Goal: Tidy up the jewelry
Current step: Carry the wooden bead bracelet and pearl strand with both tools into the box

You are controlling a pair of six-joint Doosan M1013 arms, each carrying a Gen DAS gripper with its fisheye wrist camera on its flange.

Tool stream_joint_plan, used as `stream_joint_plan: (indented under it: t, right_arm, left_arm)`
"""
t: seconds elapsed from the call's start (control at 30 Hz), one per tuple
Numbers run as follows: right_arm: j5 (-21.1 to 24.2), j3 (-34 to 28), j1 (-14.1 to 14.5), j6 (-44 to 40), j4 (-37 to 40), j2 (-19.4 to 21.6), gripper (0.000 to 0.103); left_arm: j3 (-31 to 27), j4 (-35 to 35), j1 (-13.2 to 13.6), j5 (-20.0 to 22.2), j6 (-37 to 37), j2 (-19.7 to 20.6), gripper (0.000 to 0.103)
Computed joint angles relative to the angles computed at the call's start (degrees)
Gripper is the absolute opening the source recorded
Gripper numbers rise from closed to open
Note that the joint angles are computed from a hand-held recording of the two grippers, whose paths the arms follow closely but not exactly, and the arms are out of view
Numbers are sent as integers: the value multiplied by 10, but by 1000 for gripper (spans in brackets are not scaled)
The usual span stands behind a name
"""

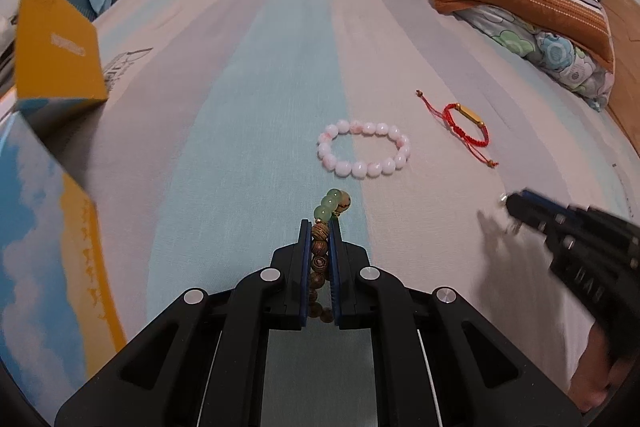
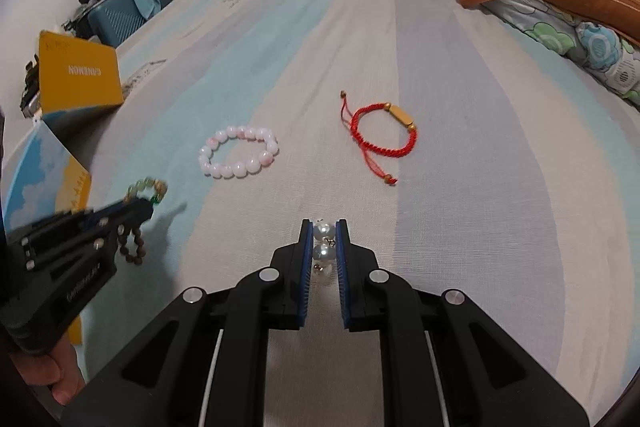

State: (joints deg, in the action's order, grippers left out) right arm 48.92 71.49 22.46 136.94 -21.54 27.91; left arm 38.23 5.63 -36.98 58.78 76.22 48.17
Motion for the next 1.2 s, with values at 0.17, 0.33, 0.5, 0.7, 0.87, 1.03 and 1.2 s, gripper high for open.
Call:
stream_joint_plan:
  t: [0.17, 0.33, 0.5, 0.7, 0.87, 1.03, 1.2]
  right_arm:
    - [6, 4, 1, 17, -6, -11, 11]
    - [14, 6, 6, 21, -15, -23, 11]
    - [22, 14, 14, 36, -28, -38, 11]
    - [32, 22, 25, 57, -44, -51, 11]
    - [38, 23, 34, 73, -62, -58, 11]
    - [43, 15, 45, 74, -82, -60, 11]
    - [49, -3, 53, 68, -88, -57, 11]
  left_arm:
    - [33, -3, -3, -17, 1, -24, 7]
    - [65, -8, -5, -31, 2, -49, 7]
    - [91, -6, -6, -44, 3, -71, 7]
    - [116, 2, -6, -55, -5, -94, 7]
    - [135, 0, -4, -66, -9, -112, 7]
    - [149, 2, -2, -76, -15, -128, 7]
    - [161, 17, 0, -83, -24, -142, 7]
